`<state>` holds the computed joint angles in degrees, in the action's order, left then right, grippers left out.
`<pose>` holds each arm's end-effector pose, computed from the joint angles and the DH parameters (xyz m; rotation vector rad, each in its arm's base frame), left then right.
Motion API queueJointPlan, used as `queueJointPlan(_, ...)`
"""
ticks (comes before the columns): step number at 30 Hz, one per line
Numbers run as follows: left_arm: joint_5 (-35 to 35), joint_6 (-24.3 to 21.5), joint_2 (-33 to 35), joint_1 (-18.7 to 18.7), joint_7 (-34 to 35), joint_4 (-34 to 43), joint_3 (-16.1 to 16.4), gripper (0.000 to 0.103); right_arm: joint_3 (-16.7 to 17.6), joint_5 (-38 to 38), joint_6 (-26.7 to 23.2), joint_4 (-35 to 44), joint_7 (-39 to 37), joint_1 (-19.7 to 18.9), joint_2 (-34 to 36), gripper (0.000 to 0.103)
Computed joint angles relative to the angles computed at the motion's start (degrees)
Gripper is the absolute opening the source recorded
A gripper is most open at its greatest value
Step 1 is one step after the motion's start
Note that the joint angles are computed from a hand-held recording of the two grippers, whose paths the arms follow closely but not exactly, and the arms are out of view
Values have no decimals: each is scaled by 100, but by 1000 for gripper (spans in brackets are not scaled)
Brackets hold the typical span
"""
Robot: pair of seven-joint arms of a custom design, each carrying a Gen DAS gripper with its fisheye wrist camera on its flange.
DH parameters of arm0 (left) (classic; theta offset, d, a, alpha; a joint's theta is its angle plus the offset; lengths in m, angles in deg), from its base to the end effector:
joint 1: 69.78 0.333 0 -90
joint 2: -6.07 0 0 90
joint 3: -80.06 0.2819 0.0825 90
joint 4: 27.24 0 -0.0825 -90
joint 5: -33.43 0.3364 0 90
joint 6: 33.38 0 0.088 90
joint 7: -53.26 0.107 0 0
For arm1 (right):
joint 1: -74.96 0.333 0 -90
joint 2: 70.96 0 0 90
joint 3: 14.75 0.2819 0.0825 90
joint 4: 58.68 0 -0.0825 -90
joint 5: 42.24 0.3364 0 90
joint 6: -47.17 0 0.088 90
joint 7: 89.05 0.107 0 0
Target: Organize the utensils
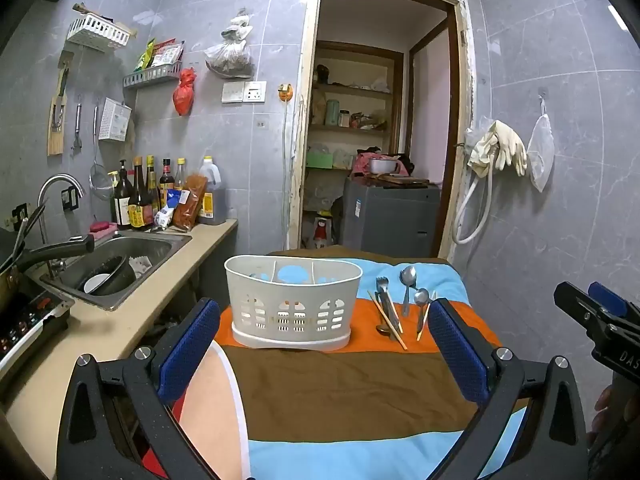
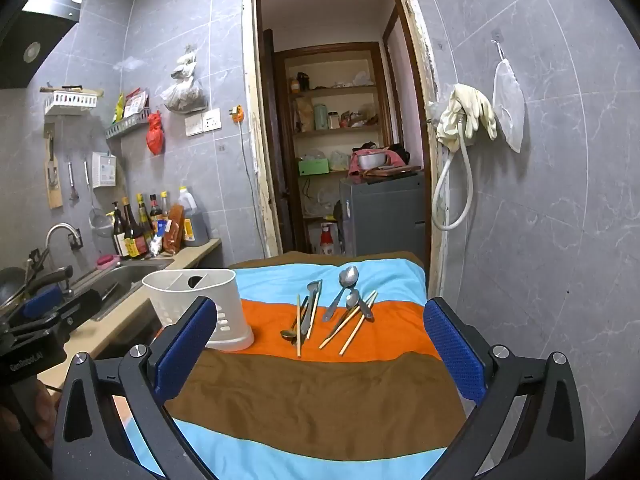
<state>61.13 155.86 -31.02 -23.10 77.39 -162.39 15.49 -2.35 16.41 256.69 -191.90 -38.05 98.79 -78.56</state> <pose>0.4023 -0.2724 0.5194 -1.4598 1.4738 -1.1562 0.4224 0.1782 0.5219 -1.4291 1.3460 -0.8821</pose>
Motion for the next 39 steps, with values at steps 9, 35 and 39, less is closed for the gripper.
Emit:
queueJointPlan(9, -27, 57, -23, 24, 21, -19, -9, 102, 22, 13, 38, -13, 1, -5, 4, 103)
queueJointPlan(35, 94, -116, 73, 223, -141, 257, -306, 102, 0, -82, -31, -8, 116, -37, 19, 103)
queueJointPlan(39, 101, -96, 91, 200, -133, 227, -267, 102, -8, -69, -36, 8, 103, -28, 28, 103)
